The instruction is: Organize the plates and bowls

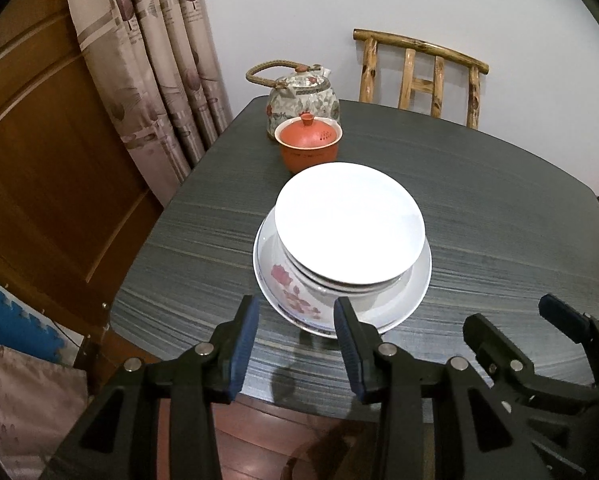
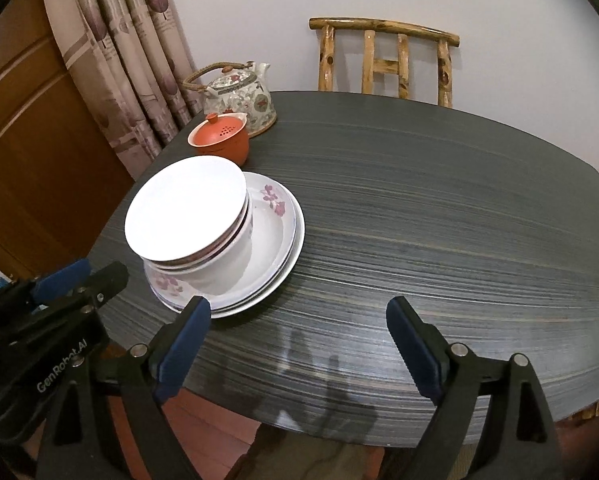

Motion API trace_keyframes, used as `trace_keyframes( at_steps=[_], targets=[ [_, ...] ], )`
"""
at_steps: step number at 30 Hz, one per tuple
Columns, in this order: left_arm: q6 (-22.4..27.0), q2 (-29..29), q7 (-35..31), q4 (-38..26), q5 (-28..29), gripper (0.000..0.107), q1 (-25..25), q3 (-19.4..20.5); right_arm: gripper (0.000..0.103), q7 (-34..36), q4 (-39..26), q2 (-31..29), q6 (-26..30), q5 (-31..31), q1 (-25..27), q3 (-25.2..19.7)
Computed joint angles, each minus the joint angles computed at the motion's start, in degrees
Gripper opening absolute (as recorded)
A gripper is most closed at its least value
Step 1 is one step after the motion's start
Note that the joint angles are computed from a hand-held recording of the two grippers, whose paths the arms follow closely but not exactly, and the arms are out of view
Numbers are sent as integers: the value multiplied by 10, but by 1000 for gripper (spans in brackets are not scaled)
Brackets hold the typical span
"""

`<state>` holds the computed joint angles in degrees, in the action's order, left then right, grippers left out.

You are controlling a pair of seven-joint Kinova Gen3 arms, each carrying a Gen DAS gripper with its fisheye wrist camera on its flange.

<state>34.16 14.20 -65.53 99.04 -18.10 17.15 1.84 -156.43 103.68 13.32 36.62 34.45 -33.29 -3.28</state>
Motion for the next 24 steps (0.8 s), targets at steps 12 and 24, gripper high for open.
trace_keyframes(
  at_steps=[12, 24],
  targets=[
    [0, -8, 18, 19, -14, 40, 12, 4, 90, -59, 17, -12, 28, 53, -19, -6],
    [0, -6, 18, 20, -14, 40, 14, 7, 92, -71, 16, -4, 52, 56, -18, -16]
  ],
)
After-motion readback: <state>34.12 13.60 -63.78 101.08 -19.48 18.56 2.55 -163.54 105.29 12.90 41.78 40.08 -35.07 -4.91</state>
